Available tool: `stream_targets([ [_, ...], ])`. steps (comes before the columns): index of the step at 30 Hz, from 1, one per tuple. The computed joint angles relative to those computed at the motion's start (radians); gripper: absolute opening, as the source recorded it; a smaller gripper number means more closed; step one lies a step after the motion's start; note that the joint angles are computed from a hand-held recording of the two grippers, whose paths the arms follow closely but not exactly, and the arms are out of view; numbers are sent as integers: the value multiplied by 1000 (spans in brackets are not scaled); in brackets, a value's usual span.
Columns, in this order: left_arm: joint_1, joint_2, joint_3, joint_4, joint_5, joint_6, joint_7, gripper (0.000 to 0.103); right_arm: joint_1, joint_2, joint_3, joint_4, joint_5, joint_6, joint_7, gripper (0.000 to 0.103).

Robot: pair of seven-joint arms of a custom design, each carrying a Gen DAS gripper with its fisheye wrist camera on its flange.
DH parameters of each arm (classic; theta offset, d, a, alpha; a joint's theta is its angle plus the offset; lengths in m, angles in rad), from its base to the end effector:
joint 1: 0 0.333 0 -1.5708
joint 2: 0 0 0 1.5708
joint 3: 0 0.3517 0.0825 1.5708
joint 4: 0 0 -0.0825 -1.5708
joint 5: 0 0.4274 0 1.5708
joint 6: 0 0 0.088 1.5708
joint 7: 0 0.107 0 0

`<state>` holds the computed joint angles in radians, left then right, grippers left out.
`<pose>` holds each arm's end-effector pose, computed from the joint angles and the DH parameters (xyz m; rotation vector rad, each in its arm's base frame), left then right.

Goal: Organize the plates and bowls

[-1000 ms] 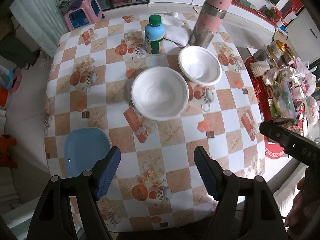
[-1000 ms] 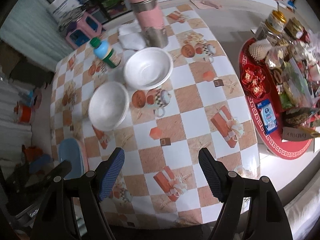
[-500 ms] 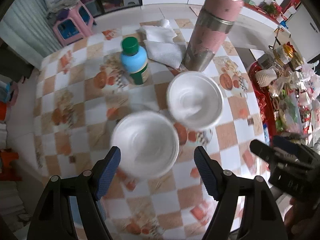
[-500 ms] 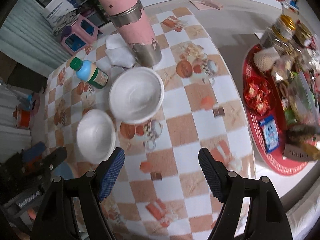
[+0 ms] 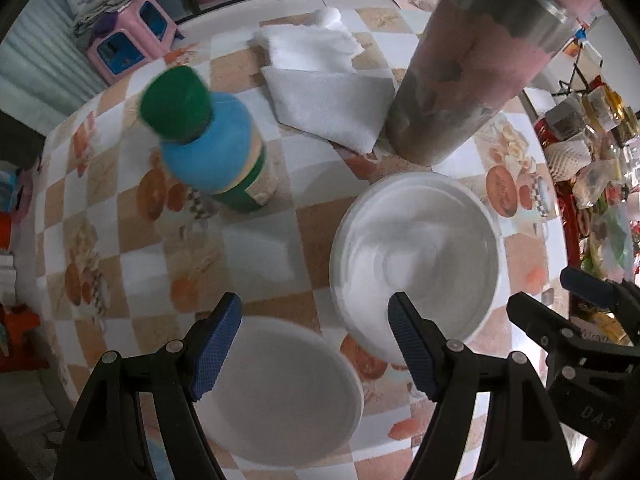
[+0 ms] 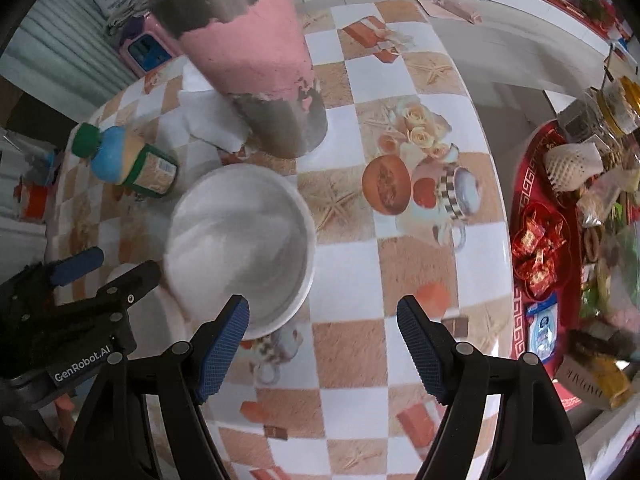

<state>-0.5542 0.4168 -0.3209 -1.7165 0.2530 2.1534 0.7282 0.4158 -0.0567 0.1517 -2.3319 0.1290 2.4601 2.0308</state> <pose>0.4828 -0.5257 0.3709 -2.0068 2.3067 -0.0803 0.4618 0.2946 0.3855 -2.0960 2.0642 0.0431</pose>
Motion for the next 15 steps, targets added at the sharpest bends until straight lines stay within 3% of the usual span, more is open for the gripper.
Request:
stream_targets([
  [8, -1, 73, 7, 48, -14, -50, 16, 79, 7, 102, -8, 74, -17, -15, -52, 78],
  [10, 10, 72, 3, 38, -33, -35, 21, 71, 12, 131, -10, 95, -21, -23, -69, 78],
  [11, 16, 75, -1, 38, -43, -26, 33, 51, 11, 142, -11, 100, -1, -22, -88, 77],
  [12, 18, 84, -6, 49, -50, -30, 51, 29, 10, 150, -11, 102, 26, -19, -109, 72],
  [15, 19, 88, -16, 51, -65, -17, 98, 21, 6, 166, -7, 109, 107, -18, -194, 31],
])
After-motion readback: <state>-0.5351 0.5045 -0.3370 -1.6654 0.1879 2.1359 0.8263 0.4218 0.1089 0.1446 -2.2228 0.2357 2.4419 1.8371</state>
